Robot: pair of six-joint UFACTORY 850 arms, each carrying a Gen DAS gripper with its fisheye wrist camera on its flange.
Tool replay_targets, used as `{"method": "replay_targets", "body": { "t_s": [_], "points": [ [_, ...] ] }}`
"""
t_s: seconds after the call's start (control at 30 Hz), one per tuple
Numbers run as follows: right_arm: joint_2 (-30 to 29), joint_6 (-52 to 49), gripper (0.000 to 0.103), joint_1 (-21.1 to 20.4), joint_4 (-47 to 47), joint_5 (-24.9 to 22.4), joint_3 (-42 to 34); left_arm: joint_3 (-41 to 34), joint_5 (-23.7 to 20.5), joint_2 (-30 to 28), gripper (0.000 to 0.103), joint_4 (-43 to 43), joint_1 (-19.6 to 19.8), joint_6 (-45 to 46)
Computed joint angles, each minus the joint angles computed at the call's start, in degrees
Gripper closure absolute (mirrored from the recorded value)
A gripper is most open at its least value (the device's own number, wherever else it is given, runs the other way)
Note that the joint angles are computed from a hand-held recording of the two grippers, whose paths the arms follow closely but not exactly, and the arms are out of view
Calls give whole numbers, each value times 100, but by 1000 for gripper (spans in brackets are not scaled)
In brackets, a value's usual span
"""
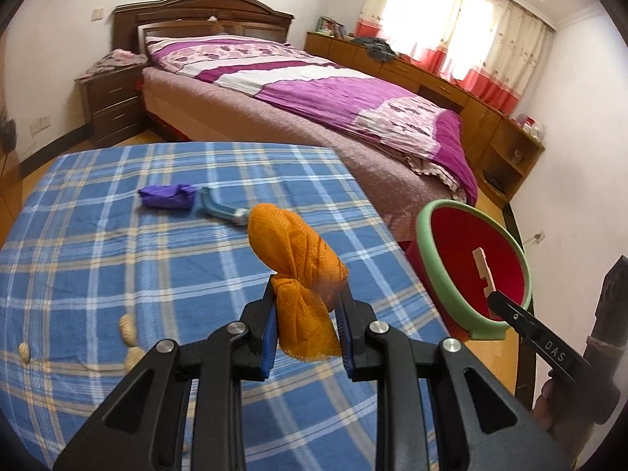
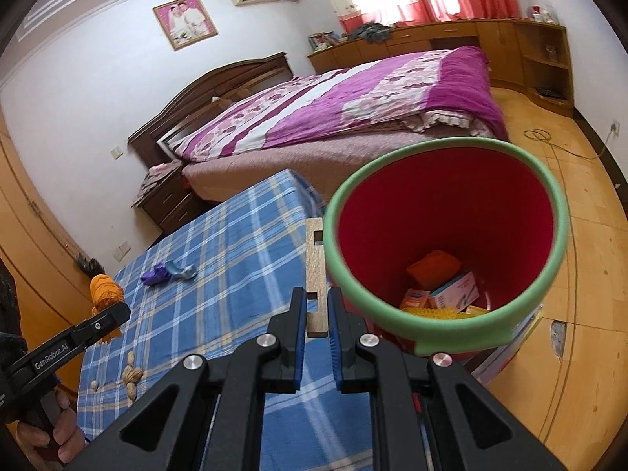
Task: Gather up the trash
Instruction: 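Carry the orange bag and wooden stick over the red bucket and release both, then move both tools back from the bucket toward the table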
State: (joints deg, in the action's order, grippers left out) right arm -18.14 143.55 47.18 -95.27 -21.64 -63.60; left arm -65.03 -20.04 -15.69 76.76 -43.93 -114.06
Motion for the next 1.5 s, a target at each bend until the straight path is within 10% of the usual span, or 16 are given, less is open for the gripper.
{"method": "replay_targets", "body": {
  "t_s": [1.3, 1.5],
  "points": [
    [715, 632, 85, -838, 18, -357, 1016, -3706, 168, -2646, 77, -4492, -394, 6194],
    [733, 571, 78, -895, 170, -322, 1051, -3820, 192, -2730, 60, -4763, -400, 6306]
  ]
}}
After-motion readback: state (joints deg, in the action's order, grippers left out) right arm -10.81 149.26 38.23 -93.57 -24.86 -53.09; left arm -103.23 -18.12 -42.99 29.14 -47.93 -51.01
